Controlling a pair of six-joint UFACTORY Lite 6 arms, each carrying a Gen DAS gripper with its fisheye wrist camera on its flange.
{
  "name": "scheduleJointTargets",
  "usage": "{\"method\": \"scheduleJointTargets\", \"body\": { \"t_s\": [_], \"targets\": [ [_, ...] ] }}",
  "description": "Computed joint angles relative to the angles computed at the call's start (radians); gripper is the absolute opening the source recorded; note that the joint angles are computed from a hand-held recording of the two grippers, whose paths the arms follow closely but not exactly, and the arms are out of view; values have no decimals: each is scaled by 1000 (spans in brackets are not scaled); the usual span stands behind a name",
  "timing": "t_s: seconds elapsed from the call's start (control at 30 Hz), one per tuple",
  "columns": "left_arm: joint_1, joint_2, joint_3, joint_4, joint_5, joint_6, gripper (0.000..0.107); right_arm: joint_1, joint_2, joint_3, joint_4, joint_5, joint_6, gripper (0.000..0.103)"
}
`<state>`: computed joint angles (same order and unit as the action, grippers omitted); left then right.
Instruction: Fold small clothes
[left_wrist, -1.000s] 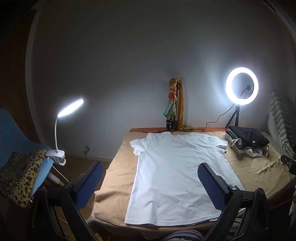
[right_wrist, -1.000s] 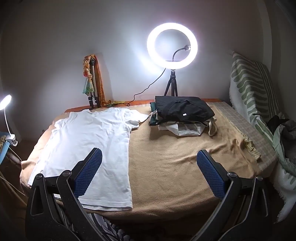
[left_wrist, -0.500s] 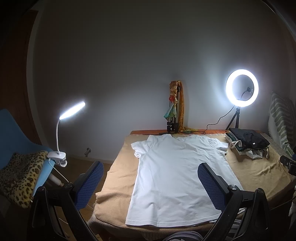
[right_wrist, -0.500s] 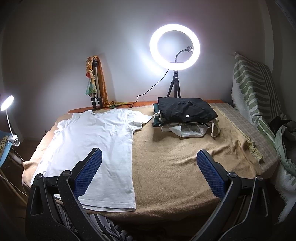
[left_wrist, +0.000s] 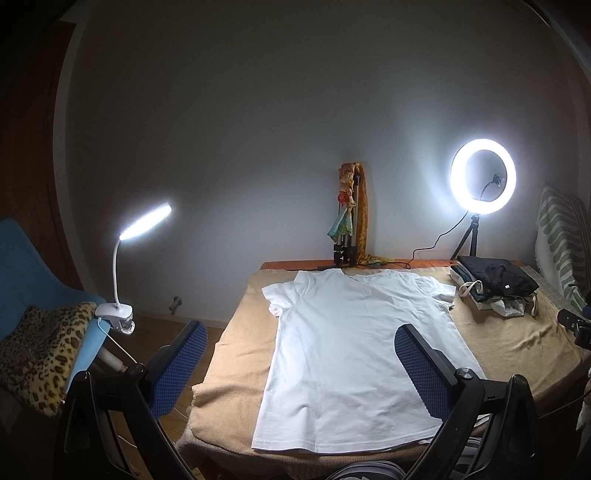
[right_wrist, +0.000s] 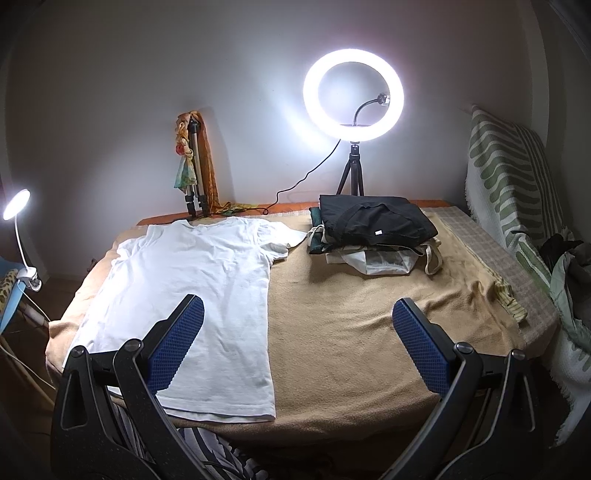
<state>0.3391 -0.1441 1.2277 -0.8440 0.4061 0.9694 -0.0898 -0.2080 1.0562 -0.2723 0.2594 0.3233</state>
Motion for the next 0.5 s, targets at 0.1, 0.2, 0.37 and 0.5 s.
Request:
{"method": "scheduleJointTargets", "body": {
  "t_s": [0.1, 0.2, 0.37, 0.5],
  "targets": [
    [1, -2, -3, -5, 1, 5, 103, 2, 1, 0, -2, 0, 3, 103],
    [1, -2, -4, -7, 0, 7, 103, 4, -1, -3, -4, -1, 5, 103],
    [-2, -6, -9, -5, -4, 3, 103, 4, -1, -5, -6, -3, 8, 103],
    [-4, -7, -11, 0, -7, -1, 103, 5, -2, -4, -1, -1, 5, 103]
  ]
}}
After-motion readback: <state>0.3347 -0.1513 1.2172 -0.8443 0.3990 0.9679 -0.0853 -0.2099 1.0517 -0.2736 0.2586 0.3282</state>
